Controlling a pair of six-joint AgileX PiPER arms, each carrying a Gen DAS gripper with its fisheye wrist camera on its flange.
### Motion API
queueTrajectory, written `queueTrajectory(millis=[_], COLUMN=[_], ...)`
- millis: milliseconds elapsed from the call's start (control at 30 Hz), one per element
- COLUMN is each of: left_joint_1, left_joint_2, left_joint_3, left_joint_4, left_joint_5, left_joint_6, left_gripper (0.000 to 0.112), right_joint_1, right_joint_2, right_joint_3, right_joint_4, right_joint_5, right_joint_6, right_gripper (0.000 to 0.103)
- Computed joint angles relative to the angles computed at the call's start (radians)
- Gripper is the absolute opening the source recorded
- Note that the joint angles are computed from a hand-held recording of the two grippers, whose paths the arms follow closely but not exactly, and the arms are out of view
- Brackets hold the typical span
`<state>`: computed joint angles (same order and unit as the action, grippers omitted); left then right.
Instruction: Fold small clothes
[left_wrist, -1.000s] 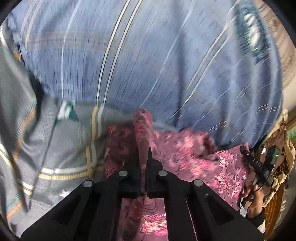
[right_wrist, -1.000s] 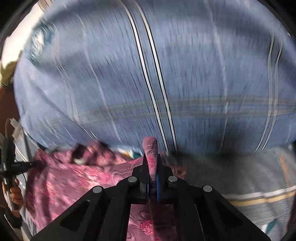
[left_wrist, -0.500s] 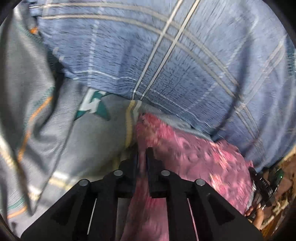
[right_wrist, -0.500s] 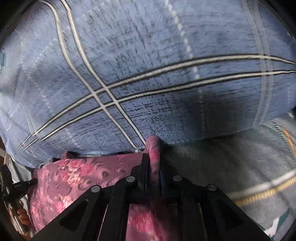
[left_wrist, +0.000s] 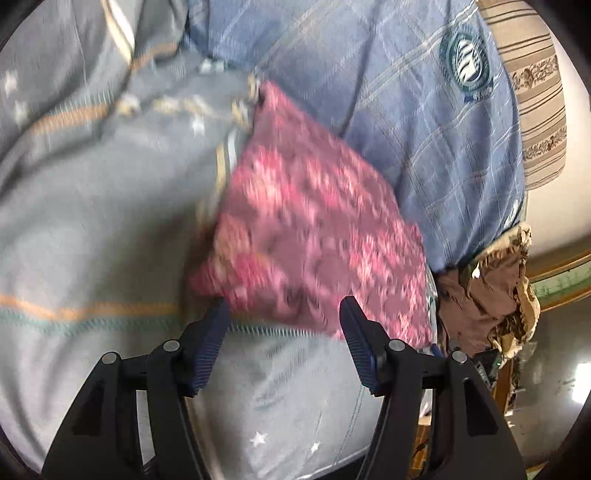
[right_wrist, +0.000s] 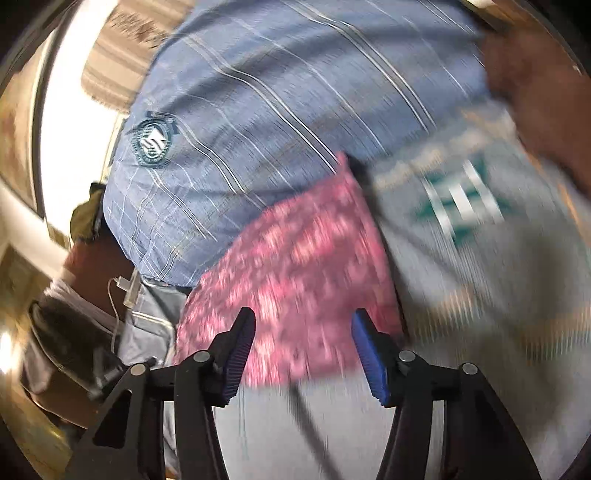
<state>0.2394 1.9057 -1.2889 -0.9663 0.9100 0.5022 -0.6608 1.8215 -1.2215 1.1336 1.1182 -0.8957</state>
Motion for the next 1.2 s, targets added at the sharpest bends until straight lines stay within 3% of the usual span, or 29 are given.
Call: queueTrajectory(millis=[167, 267, 300, 367, 400, 467, 567, 667, 733, 767, 800, 900, 1000, 1067, 1133, 1200], left_joint_1=[-0.057, -0.050, -0.057, -0.067, -0.067, -0.066, -0.076, -0.063, -0.030, -0.020, -0.014, 0.000, -0.028, -0.098, -0.178, -0.249], left_joint_2=[0.057, 0.056, 0.064, 0.072, 0.061, 0.003, -0.006, 0.081, 0.071, 0.051, 0.019, -0.118, -0.196, -0.188, -0.147, -0.061], left_joint_3=[-0.017, -0.033, -0.055, -0.094, -0.093, -0.041, 0.005, -0.019, 0.017, 0.033, 0.057, 0.160, 0.158, 0.086, -0.004, -0.131], left_joint_4=[-0.009, -0.029, -0.008, 0.038, 0.039, 0.038, 0.073, 0.072, -0.010, -0.009, 0.003, 0.013, 0.049, 0.150, 0.317, 0.502], left_joint_5=[-0.062, -0.057, -0.065, -0.057, -0.053, -0.092, -0.154, -0.123, -0.102, -0.096, -0.104, -0.159, -0.202, -0.250, -0.305, -0.295], left_joint_6=[-0.091, -0.128, -0.165, -0.220, -0.215, -0.172, -0.158, -0.189, -0.125, -0.121, -0.113, -0.065, -0.084, -0.177, -0.318, -0.472], left_gripper=[0.061, 0.060, 0.053, 0.006, 0.006, 0.006, 0.006, 0.006, 0.006, 0.007, 0.007, 0.007, 0.024, 0.051, 0.056, 0.056], right_joint_1=[0.033, 0.037, 0.034, 0.036, 0.022, 0.006, -0.002, 0.031, 0.012, 0.008, 0.006, -0.016, 0.002, 0.047, 0.124, 0.217], right_joint_2=[0.019, 0.030, 0.029, 0.082, 0.081, 0.044, -0.014, 0.061, 0.075, 0.055, 0.028, -0.061, -0.160, -0.173, -0.170, -0.141], right_joint_3=[0.100, 0.162, 0.175, 0.110, 0.097, 0.105, 0.110, 0.093, 0.129, 0.144, 0.158, 0.198, 0.236, 0.224, 0.195, 0.153], right_joint_4=[0.023, 0.168, 0.192, 0.201, 0.228, 0.275, 0.236, 0.114, 0.146, 0.144, 0.135, 0.138, 0.210, 0.228, 0.217, 0.160], right_joint_5=[-0.078, -0.135, -0.155, -0.138, -0.107, -0.078, -0.107, -0.211, -0.207, -0.211, -0.222, -0.230, -0.272, -0.290, -0.320, -0.391], right_joint_6=[0.064, -0.014, -0.038, -0.006, -0.020, -0.102, -0.171, -0.106, -0.158, -0.150, -0.130, -0.133, -0.219, -0.246, -0.261, -0.232], right_gripper=[0.057, 0.057, 0.053, 0.017, 0.005, 0.005, 0.005, 0.005, 0.003, 0.005, 0.015, 0.018, 0.023, 0.028, 0.038, 0.040])
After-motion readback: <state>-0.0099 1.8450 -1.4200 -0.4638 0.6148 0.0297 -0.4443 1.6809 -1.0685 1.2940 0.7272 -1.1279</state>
